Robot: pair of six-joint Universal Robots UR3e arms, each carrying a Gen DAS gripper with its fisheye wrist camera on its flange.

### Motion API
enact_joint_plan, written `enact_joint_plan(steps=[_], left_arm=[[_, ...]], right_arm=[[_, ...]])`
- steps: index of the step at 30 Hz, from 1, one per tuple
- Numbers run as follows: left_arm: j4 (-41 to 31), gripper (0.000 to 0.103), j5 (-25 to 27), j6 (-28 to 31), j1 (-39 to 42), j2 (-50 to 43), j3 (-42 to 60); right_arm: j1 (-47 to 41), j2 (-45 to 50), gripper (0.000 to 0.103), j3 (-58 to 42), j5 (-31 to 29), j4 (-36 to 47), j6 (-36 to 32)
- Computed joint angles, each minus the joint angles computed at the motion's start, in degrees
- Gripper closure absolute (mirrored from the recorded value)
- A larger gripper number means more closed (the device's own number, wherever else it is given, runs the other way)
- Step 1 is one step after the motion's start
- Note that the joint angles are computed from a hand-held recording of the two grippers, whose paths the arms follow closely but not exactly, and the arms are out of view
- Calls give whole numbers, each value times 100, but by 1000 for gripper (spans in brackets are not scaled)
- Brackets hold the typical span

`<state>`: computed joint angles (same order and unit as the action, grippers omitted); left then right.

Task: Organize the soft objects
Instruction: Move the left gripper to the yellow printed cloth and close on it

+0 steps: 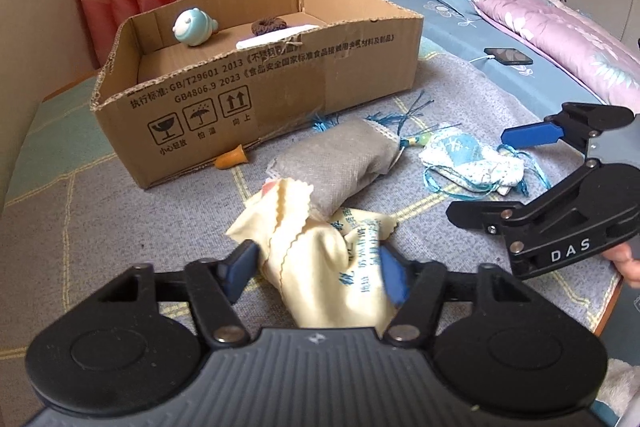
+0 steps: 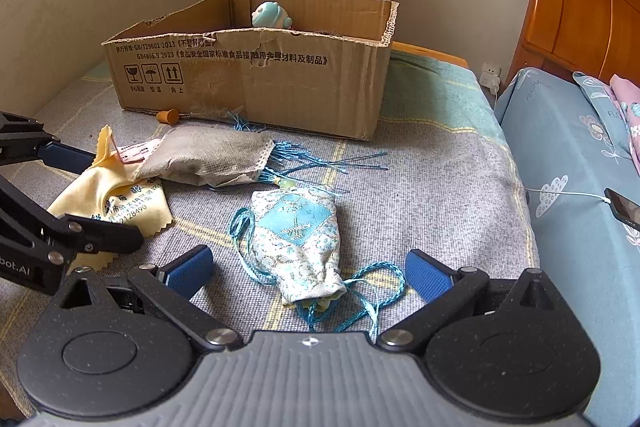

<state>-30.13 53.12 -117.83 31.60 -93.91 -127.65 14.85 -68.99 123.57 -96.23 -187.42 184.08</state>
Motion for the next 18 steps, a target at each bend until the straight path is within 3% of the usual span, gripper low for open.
enact_joint_plan(steps=[3,5,8,13,16,18], left_arm=[[-63,71,25,-67,101,75,21],[-161,74,-25,-53,227,169,-7],[-337,74,-57,75,410,474,-107],[-1089,75,-634,930,905,1405,-271],[-1360,75,-492,1051,817,1310,-89],[-2060,74,-331,1222,770,1122,207]], right_arm=[[0,7,0,-8,0,-1,1],[1,6,0,-4,-1,-5,-1],[-3,7,0,-14,3,2,-6],[1,14,0,-17,-2,-7,1],[21,28,0,-33,-36,-6,31],[36,27,0,-42,-60,13,52]])
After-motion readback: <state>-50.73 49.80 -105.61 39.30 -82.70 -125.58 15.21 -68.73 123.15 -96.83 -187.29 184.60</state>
